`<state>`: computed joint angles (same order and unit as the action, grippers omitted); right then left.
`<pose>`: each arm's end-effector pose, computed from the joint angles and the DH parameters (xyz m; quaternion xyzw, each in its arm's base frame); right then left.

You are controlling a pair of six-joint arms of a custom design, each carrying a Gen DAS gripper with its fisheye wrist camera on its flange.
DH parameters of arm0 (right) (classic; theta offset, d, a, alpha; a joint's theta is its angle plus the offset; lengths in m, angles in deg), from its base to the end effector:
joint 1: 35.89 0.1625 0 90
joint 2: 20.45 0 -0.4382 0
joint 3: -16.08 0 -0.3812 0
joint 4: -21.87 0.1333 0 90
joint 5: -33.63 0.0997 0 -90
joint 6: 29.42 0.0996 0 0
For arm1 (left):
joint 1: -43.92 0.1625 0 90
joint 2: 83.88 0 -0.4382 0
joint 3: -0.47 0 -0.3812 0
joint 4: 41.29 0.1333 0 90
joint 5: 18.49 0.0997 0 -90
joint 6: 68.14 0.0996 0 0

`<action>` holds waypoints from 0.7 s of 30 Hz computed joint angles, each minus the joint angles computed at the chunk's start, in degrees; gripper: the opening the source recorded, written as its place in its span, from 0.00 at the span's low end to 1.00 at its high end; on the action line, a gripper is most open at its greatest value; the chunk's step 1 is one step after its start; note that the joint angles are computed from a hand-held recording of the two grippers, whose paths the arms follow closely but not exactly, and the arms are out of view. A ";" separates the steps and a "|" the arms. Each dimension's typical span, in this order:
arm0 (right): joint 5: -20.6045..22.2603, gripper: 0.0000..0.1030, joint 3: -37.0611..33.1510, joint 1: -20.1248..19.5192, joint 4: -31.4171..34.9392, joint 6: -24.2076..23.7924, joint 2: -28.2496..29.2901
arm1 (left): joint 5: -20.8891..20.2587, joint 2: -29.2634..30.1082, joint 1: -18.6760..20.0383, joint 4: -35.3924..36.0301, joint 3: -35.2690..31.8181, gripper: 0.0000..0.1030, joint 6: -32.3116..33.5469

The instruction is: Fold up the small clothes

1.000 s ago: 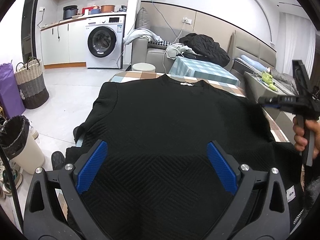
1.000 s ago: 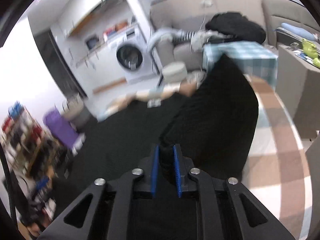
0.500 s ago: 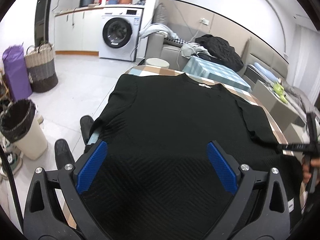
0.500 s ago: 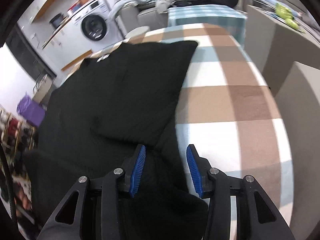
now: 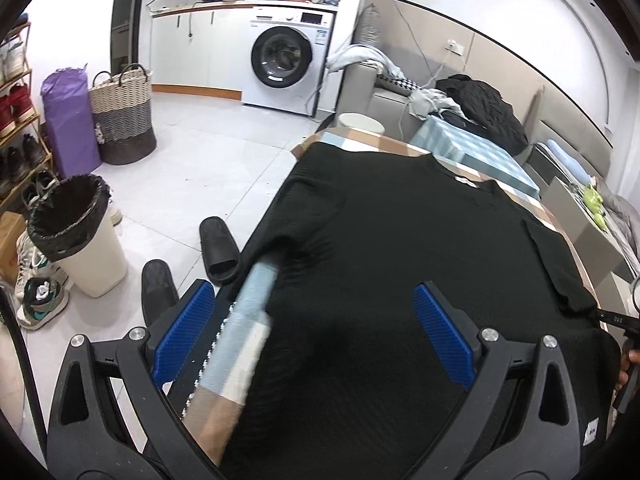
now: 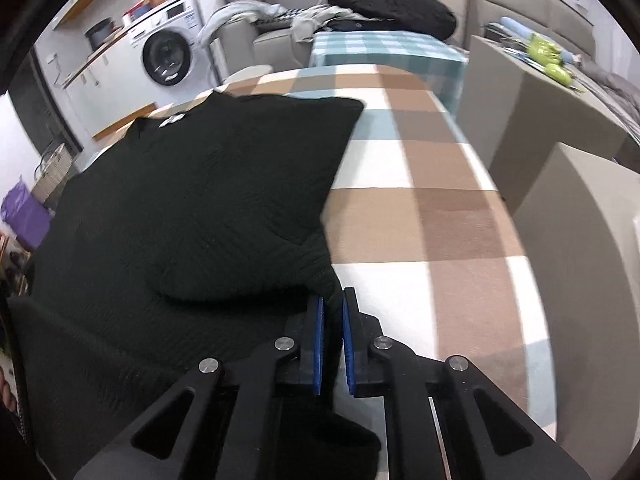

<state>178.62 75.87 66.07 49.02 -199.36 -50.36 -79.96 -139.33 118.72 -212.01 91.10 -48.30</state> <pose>0.1869 -0.6328 0.0889 -0.1169 -0.8526 0.3316 0.3865 -0.0070 -0.7156 0.3137 0.1781 0.8809 -0.3656 0.2422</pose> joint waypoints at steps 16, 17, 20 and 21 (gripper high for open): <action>5.31 0.41 5.52 2.16 -2.85 4.95 -4.18 | -2.05 2.48 3.40 8.84 -8.03 0.96 -7.58; 5.64 0.41 6.76 2.94 -4.39 4.99 -4.68 | -3.07 2.68 3.85 10.31 -9.04 0.96 -9.05; 6.04 0.44 9.06 5.13 -7.37 5.83 -5.31 | -6.20 3.80 5.44 14.50 -12.76 0.89 -13.45; 5.85 0.46 9.91 5.74 -8.72 5.77 -5.60 | -6.52 4.60 6.04 16.27 -14.63 0.87 -15.48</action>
<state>184.48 85.78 71.80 40.30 -193.59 -55.96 -86.48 -134.73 124.76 -195.74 76.47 -63.78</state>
